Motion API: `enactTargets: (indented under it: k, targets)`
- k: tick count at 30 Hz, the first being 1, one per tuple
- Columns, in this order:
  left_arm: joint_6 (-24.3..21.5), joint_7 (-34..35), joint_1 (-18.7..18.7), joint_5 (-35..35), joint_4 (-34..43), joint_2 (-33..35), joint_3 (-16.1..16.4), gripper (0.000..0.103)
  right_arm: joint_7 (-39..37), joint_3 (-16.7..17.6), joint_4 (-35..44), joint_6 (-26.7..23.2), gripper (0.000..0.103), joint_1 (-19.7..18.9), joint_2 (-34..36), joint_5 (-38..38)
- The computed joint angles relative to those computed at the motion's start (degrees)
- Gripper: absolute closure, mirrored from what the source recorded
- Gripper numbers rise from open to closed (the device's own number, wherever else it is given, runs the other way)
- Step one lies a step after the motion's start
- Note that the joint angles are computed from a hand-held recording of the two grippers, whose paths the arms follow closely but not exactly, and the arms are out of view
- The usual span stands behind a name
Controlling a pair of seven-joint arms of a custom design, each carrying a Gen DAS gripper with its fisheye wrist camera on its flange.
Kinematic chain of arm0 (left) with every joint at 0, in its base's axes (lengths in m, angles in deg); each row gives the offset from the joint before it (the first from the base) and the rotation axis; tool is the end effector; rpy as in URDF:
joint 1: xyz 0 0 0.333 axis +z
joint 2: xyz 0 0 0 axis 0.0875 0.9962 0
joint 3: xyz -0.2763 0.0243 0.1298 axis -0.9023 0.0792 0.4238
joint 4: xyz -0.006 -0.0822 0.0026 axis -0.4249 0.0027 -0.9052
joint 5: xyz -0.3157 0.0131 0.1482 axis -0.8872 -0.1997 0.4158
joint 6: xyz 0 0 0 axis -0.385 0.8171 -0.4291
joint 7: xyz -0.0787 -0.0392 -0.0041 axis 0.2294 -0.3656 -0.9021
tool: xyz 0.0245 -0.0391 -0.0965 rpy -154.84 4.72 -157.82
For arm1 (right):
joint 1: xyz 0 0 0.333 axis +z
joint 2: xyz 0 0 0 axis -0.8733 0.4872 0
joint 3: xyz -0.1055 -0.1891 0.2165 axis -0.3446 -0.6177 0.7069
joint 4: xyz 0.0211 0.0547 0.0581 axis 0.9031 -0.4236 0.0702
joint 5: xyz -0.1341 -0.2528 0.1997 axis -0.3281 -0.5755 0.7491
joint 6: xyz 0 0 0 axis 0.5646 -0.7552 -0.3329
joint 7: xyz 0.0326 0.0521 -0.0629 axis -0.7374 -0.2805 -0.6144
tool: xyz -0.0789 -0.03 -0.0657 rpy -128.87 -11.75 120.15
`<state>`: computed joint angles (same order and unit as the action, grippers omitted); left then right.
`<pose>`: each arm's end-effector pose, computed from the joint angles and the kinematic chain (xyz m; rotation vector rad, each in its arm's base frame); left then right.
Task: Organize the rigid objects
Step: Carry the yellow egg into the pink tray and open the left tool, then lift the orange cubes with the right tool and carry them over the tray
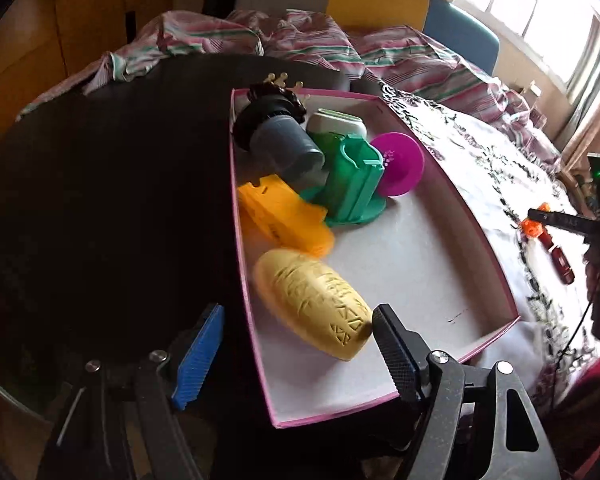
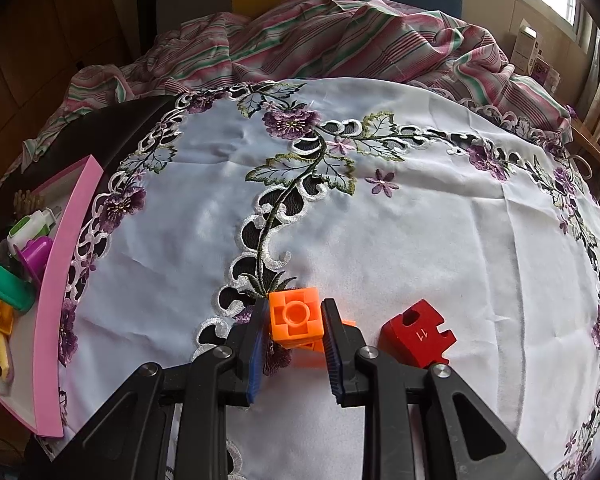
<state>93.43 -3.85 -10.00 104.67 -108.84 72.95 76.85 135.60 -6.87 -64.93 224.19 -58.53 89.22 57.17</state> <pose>0.4769 -0.2571 0.3787 -2.2466 1.4756 -0.5952 0.7419 0.0224 0.3805 -2.2321 1.4588 -0.3263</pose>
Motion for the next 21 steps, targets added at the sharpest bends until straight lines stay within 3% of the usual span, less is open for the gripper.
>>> enactTargets:
  k: [5, 12, 21]
  targets:
    - [-2.6, -1.6, -0.9, 2.1, 0.9, -0.4, -0.1, 0.027, 0.1, -0.1, 0.0, 0.0, 0.078, 0.0, 0.0, -0.1]
    - [-11.5, -1.5, -2.4, 3.5, 4.1, -1.2, -1.0, 0.027, 0.1, -0.3, -0.4, 0.3, 0.078, 0.3, -0.2, -0.4]
    - [-13.5, -2.4, -2.5, 4.7, 4.1, -2.5, -1.8, 0.027, 0.0, -0.3, -1.2, 0.9, 0.078, 0.4, -0.6, -0.4]
